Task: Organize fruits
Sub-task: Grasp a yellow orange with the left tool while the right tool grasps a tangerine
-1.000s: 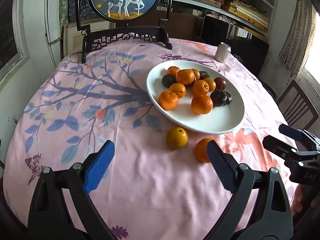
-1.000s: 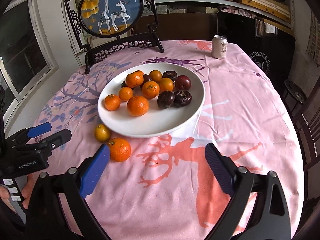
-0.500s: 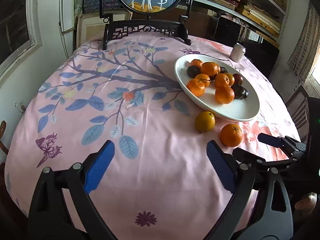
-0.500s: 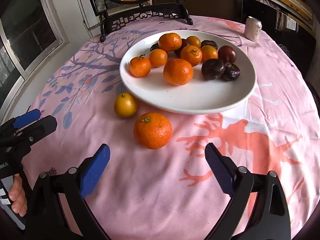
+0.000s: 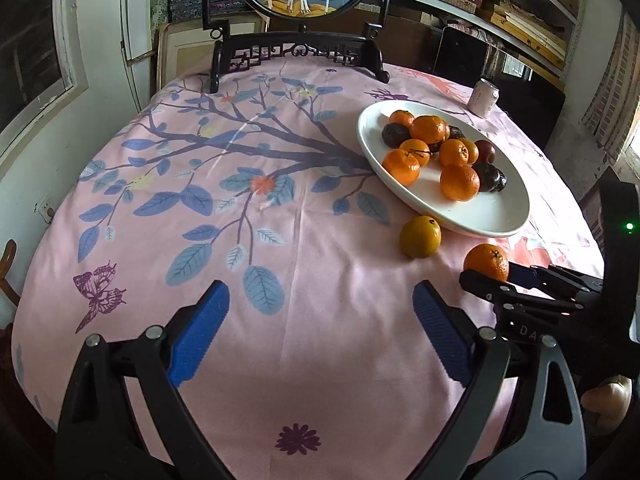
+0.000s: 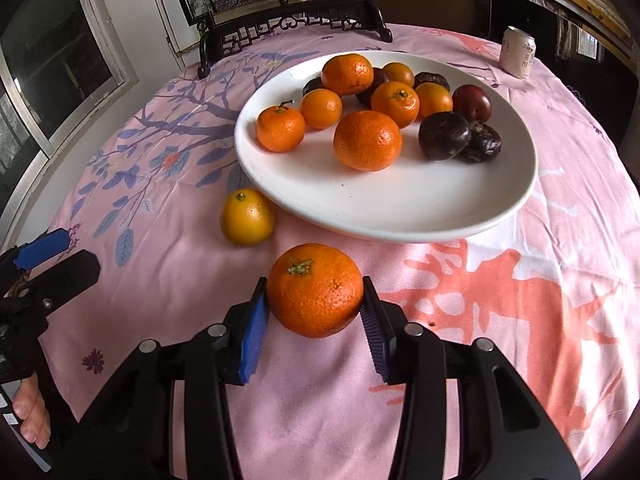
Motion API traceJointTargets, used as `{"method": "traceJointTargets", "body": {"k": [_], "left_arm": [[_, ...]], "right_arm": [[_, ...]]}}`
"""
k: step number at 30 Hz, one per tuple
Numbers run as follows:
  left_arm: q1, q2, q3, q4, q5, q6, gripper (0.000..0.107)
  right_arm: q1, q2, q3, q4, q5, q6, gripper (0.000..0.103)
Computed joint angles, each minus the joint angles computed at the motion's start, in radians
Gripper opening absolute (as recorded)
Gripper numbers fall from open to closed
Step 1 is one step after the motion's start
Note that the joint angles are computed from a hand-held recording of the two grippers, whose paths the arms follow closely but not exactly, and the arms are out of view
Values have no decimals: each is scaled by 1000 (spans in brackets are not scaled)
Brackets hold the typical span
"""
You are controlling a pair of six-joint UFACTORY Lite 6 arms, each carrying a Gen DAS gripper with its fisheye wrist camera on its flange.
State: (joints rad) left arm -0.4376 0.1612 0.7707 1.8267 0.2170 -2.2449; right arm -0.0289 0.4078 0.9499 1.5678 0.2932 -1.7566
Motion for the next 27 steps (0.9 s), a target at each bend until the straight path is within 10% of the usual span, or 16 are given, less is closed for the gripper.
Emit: {"method": "traceJointTargets", "body": {"k": [12,19,20,27], "left_arm": [[-108,459,493,-574,-3,596,94],[-106,605,684,-880,37,926,54],[-107,613,698,-871,44,923,36],[-114,535,606,-829,10,871,36]], "right_arm": [[-294,-211,-164,-109,145,-22,45],[-353,-201,-162,-123,188,-21,45],[-351,-200,-159,-126,189,-17,45],[-332,-206,-157,-127,188,-4,45]]}}
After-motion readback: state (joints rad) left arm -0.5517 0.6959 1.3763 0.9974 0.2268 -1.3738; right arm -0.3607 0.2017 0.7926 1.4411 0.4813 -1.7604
